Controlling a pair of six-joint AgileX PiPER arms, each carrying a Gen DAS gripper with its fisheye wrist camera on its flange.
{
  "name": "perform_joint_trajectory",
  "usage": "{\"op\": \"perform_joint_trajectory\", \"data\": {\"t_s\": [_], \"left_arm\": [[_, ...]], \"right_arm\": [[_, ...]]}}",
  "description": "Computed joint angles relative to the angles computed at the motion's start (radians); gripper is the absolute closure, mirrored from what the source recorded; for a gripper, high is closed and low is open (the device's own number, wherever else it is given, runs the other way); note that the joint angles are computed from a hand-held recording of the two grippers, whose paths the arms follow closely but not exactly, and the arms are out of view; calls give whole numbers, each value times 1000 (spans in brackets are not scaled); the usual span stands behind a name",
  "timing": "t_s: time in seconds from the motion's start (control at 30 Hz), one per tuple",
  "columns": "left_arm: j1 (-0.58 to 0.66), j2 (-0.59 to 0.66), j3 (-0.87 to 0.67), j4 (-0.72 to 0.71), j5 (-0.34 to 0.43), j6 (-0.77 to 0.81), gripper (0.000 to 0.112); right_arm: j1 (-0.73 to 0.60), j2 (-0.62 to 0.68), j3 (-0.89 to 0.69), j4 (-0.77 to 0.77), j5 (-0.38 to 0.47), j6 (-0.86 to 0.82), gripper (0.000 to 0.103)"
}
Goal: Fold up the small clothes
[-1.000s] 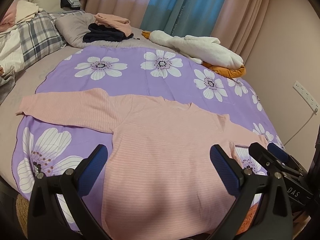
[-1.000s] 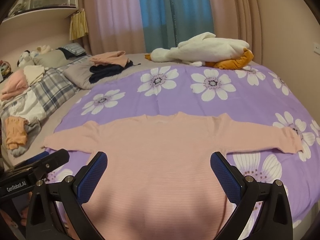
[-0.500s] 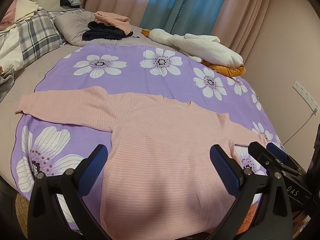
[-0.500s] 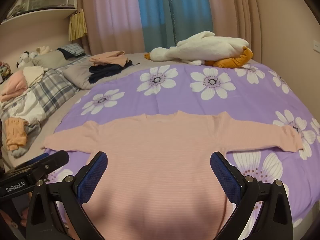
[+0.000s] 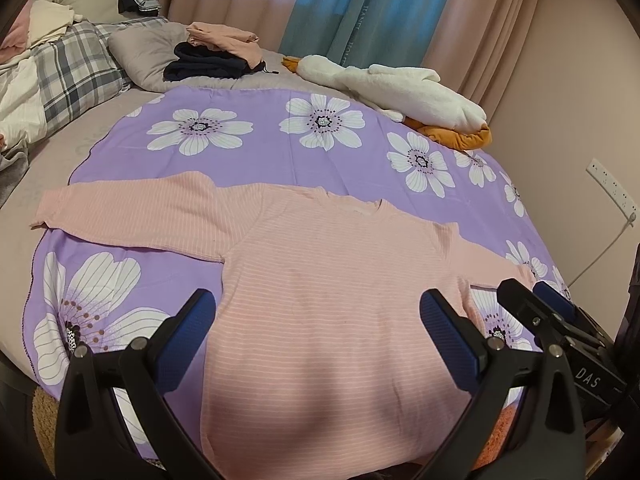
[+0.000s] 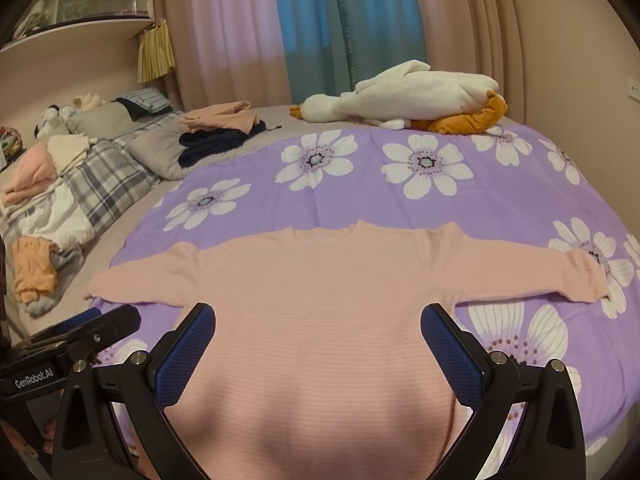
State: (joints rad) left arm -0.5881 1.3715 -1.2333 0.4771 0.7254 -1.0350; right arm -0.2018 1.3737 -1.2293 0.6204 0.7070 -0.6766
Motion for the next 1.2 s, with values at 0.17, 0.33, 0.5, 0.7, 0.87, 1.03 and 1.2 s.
{"op": "perform_joint_trajectory", "data": {"t_s": [0.17, 0.33, 0.5, 0.7, 0.87, 1.03, 1.2], "left_arm": [[-6, 10, 4, 2, 3, -4, 10], [-8, 12, 5, -8, 6, 6, 10], [-9, 23, -14, -17, 20, 15, 10], [-11, 19, -10, -12, 20, 11, 11], [-14, 19, -10, -11, 22, 8, 11], [-9, 3, -5, -36, 15, 30, 11], [14, -6, -17, -61, 1, 49, 11]], "right_arm": [[2, -1, 0, -6, 1, 6, 1], [4, -3, 0, -6, 5, 16, 1], [8, -3, -1, -8, 6, 23, 1], [-3, -7, 1, 12, 13, 9, 1], [-6, -9, -1, 9, 22, 16, 1], [-29, -6, -30, 11, 61, 29, 1], [-34, 4, -100, 7, 114, 47, 1]]}}
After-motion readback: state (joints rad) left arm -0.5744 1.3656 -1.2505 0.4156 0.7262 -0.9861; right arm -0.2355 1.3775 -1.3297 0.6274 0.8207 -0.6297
